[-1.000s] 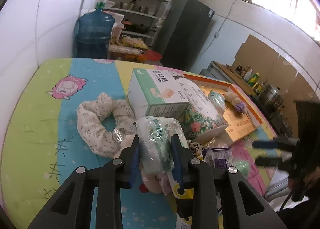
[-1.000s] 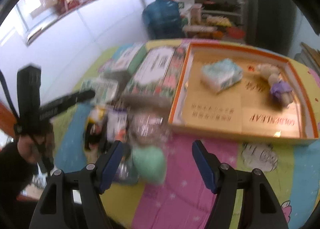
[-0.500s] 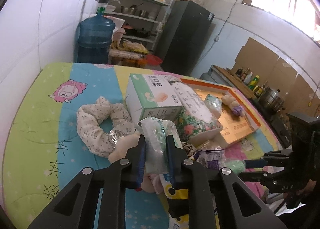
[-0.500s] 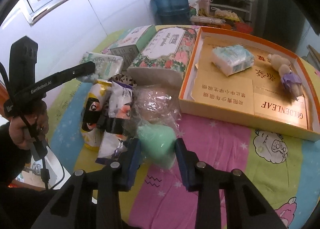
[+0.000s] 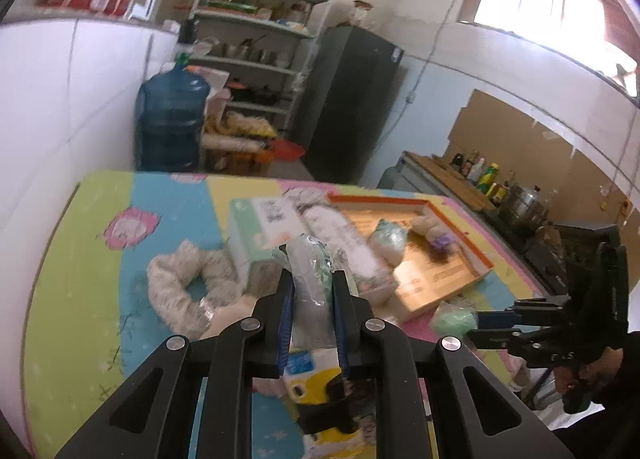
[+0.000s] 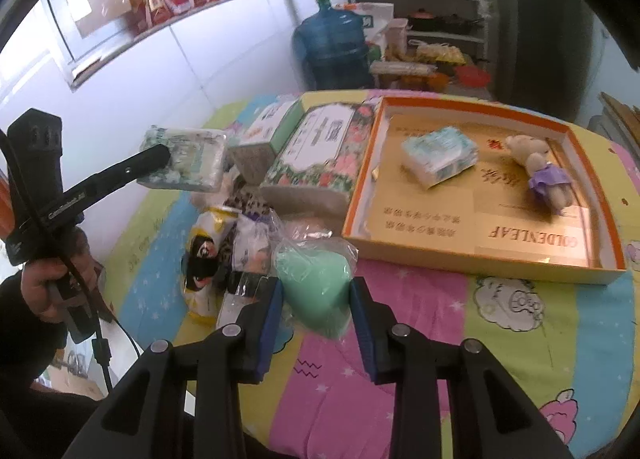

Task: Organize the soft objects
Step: 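Carry the tissue pack with the left gripper while the right gripper carries the sponge into the box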

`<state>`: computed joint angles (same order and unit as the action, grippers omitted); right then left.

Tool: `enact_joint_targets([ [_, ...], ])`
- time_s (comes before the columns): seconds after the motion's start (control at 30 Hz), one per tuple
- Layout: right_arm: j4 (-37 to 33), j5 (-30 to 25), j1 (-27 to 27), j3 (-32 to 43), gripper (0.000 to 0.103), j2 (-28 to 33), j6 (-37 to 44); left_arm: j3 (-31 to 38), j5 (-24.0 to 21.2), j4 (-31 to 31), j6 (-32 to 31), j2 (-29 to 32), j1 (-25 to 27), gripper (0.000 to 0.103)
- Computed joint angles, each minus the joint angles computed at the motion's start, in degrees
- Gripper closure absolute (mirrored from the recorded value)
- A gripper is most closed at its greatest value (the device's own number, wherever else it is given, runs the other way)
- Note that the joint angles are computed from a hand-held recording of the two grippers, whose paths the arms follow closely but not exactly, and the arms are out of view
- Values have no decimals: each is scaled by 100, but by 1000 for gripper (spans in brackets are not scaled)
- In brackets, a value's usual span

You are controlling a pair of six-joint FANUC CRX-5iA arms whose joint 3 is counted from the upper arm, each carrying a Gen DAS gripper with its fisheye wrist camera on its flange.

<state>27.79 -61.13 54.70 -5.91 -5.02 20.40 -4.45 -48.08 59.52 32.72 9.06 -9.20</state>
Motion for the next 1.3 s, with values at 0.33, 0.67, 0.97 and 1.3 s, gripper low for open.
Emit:
enact_joint_targets([
  [0.33,813,-407,29,-421,68,-467,-816,661,-403,263,-152,303,-461,85],
  [0.67,1373,-933,-181,-865,68,-958,-1221,1424,-645,119,179,868,-1145,85],
  [0.97,1334,-983,-681,-1195,68,-1228,-1076,2344,-733,-580,1071,1530,-1586,85],
  [1.3,1058,-610,-1356,-1295,68,-1210,-674,3250,-958,-1267,2167,2232,-1858,85],
])
